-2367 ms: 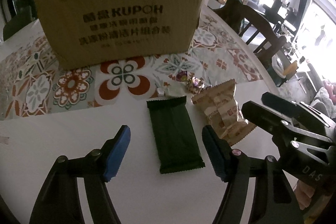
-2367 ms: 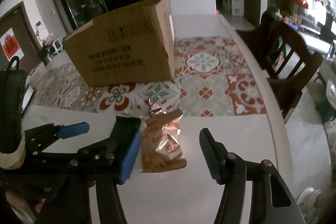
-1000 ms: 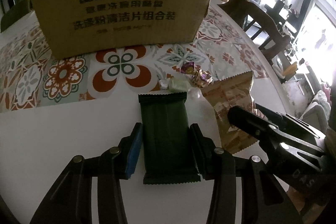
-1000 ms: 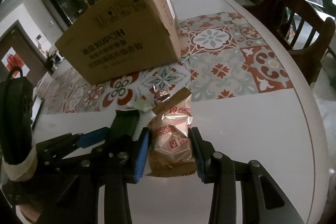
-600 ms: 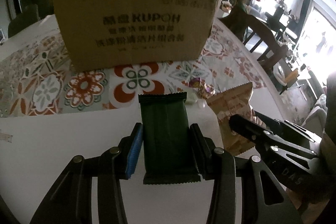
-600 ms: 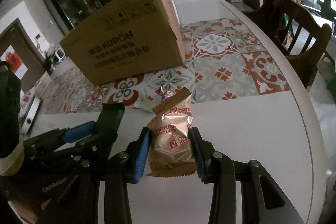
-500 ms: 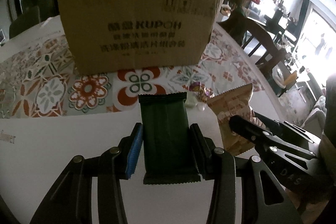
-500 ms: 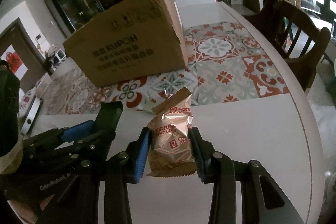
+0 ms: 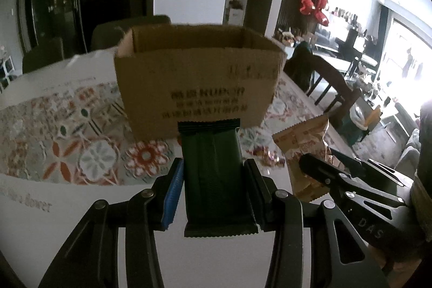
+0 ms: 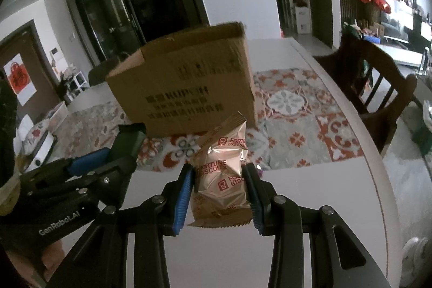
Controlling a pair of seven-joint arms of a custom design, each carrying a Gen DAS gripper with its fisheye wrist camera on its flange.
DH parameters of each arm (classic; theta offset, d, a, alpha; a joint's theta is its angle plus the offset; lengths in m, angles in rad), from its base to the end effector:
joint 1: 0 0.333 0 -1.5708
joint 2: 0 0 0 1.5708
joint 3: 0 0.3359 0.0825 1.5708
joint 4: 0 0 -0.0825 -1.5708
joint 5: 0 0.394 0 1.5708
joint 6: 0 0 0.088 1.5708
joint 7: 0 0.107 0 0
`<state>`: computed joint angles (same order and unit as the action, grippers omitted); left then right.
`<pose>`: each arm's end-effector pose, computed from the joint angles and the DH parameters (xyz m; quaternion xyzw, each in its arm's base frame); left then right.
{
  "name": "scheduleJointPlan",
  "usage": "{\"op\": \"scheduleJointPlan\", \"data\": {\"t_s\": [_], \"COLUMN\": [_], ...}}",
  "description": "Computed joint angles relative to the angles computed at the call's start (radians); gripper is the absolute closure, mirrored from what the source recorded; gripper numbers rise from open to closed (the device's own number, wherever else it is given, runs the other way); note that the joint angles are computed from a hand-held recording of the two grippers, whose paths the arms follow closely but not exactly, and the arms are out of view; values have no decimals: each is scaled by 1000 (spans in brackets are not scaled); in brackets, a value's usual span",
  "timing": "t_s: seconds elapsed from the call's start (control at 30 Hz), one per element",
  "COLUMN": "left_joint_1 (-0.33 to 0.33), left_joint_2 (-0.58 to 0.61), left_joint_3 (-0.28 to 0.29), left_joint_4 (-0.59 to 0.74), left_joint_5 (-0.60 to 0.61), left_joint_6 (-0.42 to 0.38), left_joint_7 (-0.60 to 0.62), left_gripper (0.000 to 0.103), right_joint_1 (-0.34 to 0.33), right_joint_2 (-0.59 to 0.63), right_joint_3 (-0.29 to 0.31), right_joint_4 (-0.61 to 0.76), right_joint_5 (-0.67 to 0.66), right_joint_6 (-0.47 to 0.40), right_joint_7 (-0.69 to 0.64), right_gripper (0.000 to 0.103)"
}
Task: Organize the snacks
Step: 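Lift both snacks and carry them over the open box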
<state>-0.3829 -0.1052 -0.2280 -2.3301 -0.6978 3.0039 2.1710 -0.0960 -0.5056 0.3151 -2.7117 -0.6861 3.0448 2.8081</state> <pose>0.4654 -0.2723 0.4733 -0.4432 0.8054 -0.3686 0.1382 0.3874 0.1414 0.4618 -0.5274 0.7394 -0.2534 0.3329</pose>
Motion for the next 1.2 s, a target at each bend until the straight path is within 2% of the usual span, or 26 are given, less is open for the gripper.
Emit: {"op": "scheduleJointPlan", "data": {"t_s": [0.2, 0.33, 0.6, 0.9, 1.2], "left_joint_1": [-14, -17, 6, 47, 91], "left_joint_2": [-11, -15, 5, 68, 140], "left_joint_3": [23, 39, 29, 8, -17], "left_joint_4": [30, 68, 134, 230, 326], "left_joint_5": [-70, -138, -171, -120, 20], "left_joint_6": [16, -21, 11, 20, 20], "left_joint_7": [87, 165, 221, 208, 101], "left_gripper": [58, 58, 58, 58, 58], "right_joint_1": [-61, -114, -247, -276, -231], "right_joint_2": [-2, -2, -1, 73, 184], "right_joint_3": [60, 95, 187, 186, 122], "right_joint_4": [48, 82, 168, 278, 397], "right_joint_5": [-41, -81, -157, -256, -400], "right_joint_6": [8, 30, 59, 45, 19], "right_joint_7": [38, 75, 139, 167, 236], "right_gripper": [63, 63, 63, 63, 63]}}
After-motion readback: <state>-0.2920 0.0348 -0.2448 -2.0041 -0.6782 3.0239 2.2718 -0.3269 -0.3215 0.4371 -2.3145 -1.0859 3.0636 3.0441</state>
